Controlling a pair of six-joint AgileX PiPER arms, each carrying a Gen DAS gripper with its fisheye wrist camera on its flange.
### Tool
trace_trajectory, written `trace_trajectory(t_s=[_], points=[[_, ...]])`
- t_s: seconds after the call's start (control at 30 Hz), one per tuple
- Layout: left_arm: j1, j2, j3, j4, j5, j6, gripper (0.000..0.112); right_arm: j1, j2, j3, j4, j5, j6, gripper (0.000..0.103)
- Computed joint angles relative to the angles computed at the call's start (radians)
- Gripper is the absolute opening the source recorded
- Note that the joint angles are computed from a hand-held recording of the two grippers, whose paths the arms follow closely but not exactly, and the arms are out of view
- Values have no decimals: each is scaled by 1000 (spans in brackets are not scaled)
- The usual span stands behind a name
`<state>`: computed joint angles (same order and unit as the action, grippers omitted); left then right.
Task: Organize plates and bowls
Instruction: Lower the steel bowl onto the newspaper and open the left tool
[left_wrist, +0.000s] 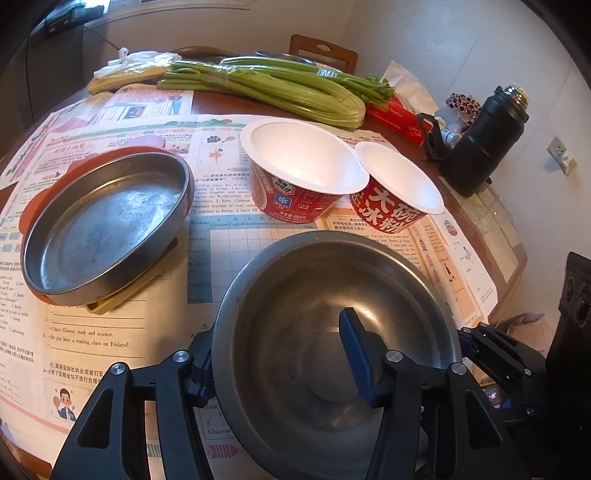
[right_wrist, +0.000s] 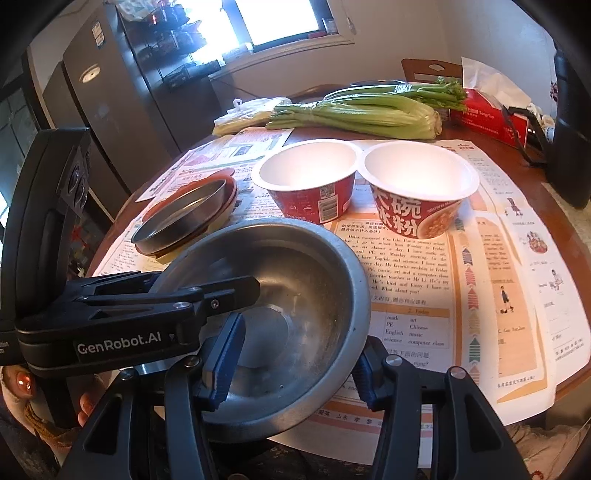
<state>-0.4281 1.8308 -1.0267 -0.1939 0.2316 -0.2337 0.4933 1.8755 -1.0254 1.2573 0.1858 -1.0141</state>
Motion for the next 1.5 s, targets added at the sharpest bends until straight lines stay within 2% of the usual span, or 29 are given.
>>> trace_trajectory(t_s=[0.3, 0.43, 0.53, 0.67, 0.9, 1.0, 1.23, 1.5], points=[[-7, 31, -24, -14, 2, 6, 58, -16, 3, 15, 120, -6, -113, 54], [1, 25, -11, -34, -11, 23, 58, -17, 14, 10, 122, 1, -116, 54], [2, 23, -12, 12, -12, -24, 58, -11, 19, 9, 132, -10, -123, 54], [6, 19, -11, -30, 0, 11, 58, -5, 13, 14, 126, -34, -115, 54], [-2, -36, 19, 119, 0, -142, 60, -27, -6, 27, 197, -33, -173, 54], [-7, -54, 19, 160, 17, -187, 60, -15, -23, 33, 83, -86, -63, 54], [-34, -114, 19, 300, 49, -326, 60, -64, -93, 78, 370, -23, -340, 54], [-35, -171, 35, 390, 64, -407, 62, -74, -130, 94, 439, -11, -390, 54]])
